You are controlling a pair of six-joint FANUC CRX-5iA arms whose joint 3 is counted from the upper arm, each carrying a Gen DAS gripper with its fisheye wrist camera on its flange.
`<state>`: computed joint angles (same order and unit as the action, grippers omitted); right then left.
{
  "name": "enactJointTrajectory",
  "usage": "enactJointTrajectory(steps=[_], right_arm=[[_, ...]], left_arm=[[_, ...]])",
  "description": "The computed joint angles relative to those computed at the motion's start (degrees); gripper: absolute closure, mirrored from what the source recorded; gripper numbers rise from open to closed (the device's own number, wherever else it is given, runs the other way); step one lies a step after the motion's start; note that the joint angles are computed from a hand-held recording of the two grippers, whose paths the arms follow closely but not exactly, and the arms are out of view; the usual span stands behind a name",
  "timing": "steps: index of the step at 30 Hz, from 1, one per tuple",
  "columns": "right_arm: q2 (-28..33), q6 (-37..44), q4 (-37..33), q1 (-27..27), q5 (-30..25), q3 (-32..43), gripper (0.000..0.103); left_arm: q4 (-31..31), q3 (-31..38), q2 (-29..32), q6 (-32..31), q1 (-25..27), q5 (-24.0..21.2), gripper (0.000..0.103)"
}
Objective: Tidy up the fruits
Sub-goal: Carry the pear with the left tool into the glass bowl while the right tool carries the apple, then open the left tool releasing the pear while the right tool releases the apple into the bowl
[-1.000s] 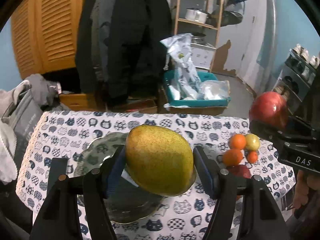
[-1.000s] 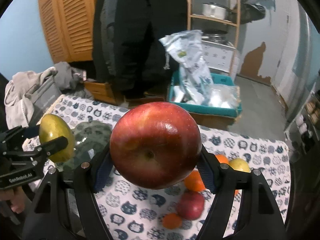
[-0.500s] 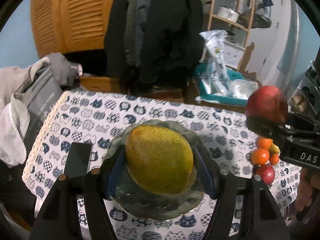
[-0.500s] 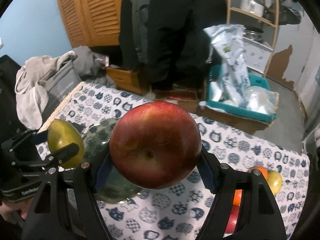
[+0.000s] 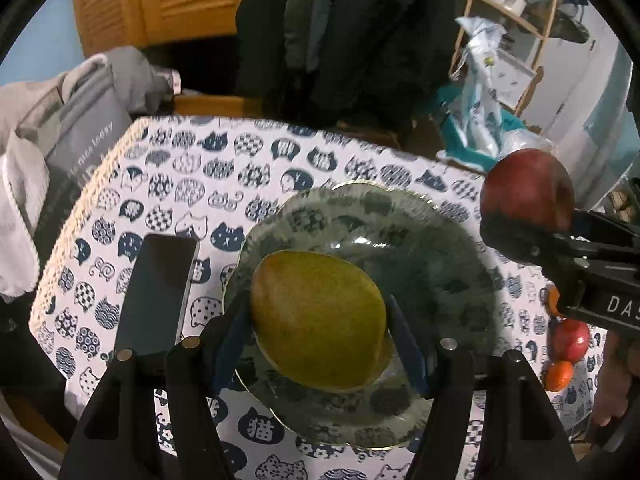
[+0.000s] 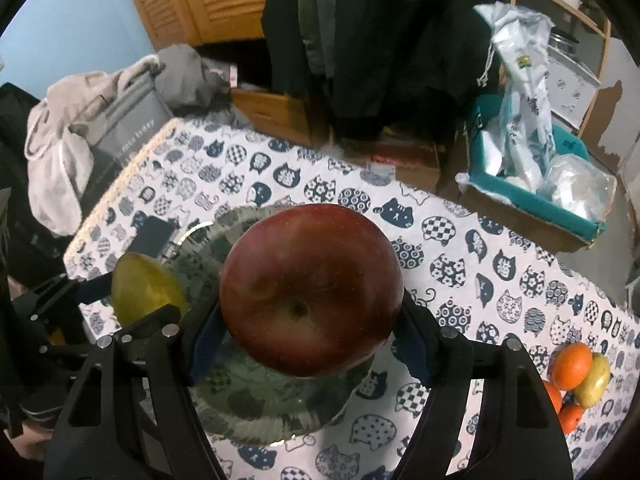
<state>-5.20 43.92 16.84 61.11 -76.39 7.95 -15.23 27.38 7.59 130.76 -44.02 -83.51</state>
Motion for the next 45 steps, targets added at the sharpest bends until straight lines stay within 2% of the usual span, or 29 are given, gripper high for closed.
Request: enactJointTrajectory(steps=[9, 18, 28, 32, 38, 45], right_arm=[[2.1, 2.2, -4.0, -1.6, -0.5, -0.9, 0.028], [2.6, 2.5, -5.6, -2.2, -0.7, -1.3, 0.028], [2.8, 2.5, -6.6, -2.7, -0.9, -1.1, 0.028], [2.9, 2.3, -6.8, -3.0, -0.9, -0.8, 0.028], [3.8, 2.8, -7.2, -3.1, -1.4, 0.0, 0.028], [6.5, 5.1, -8.8, -2.2, -3.0, 1.6, 0.028]], left_arm=[[4.9, -5.3, 0.8, -1.0, 3.2, 2.1, 0.034], [7.5, -7.2, 1.9, -1.6, 4.1, 2.7, 0.034], [7.5, -5.2, 3.0, -2.3, 4.1, 1.7, 0.033], [3.9, -2.3, 3.3, -2.5, 2.6, -0.7, 0.017], [3.3, -2.3, 1.4, -1.1, 3.1, -3.0, 0.015], [0.2, -3.1, -1.6, 2.5, 3.0, -4.7, 0.002]])
